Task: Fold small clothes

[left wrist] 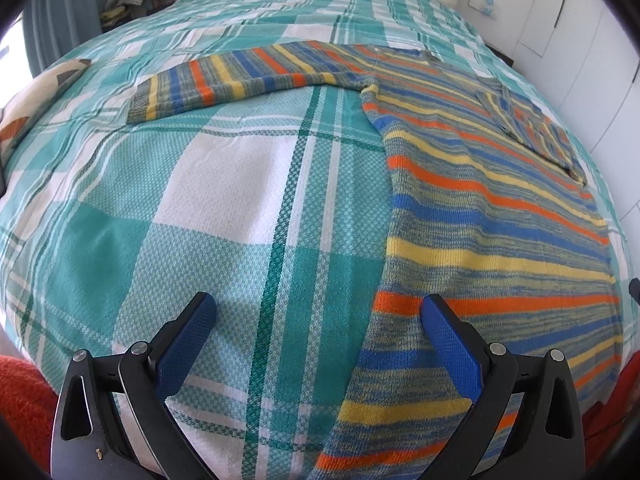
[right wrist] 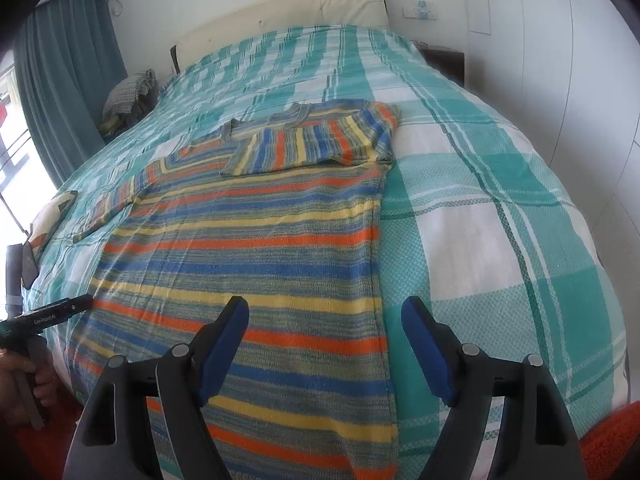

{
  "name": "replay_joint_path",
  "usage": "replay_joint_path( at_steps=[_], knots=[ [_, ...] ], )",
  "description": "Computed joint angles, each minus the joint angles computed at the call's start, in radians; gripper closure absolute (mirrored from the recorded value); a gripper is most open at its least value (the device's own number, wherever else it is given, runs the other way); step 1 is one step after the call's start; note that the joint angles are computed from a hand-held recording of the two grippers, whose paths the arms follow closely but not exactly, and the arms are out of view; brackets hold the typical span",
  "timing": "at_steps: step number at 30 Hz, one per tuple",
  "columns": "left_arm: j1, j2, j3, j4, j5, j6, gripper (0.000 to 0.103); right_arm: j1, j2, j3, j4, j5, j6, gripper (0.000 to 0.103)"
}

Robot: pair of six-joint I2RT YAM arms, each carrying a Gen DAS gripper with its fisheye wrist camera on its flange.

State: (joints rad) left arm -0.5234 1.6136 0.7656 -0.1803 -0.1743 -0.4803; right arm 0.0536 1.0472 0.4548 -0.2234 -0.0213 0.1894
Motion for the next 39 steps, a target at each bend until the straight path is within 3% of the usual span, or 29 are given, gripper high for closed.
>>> replay_joint_path(
  at_steps=[5,13,29,32,34,37,39],
  knots=[
    [-0.038,0.032,0.019,-0.015,-0.061,0.005,0.0,0.018,0.004,-0.005,-0.013,0.032,-0.005,0.016],
    [-0.027,0.031,0.013,-0.009,-0.044,0.02,0.0,0.005,-0.008,-0.005,-0.011,0.12,0.012,0.006],
    [-0.031,0.049,0.037,-0.038,-0.051,0.025,0.0,0.03,-0.005,0.005,-0.027,0.195,0.001,0.005],
    [-0.009,0.031,0.068,-0.119,0.003,0.03,0.001,0.037,-0.004,0.006,-0.029,0.198,-0.002,0.005],
    [0.04,-0.049,0.05,-0.118,0.067,0.053,0.002,0.045,-0.008,0.008,-0.031,0.203,-0.004,0.005],
    [0.214,-0.166,0.05,-0.083,0.166,0.089,0.001,0.063,-0.022,0.005,-0.033,0.22,-0.01,0.005],
    [0.382,-0.116,0.145,-0.114,0.292,0.092,0.001,0.074,-0.015,0.004,-0.028,0.228,-0.023,0.005]
  ],
)
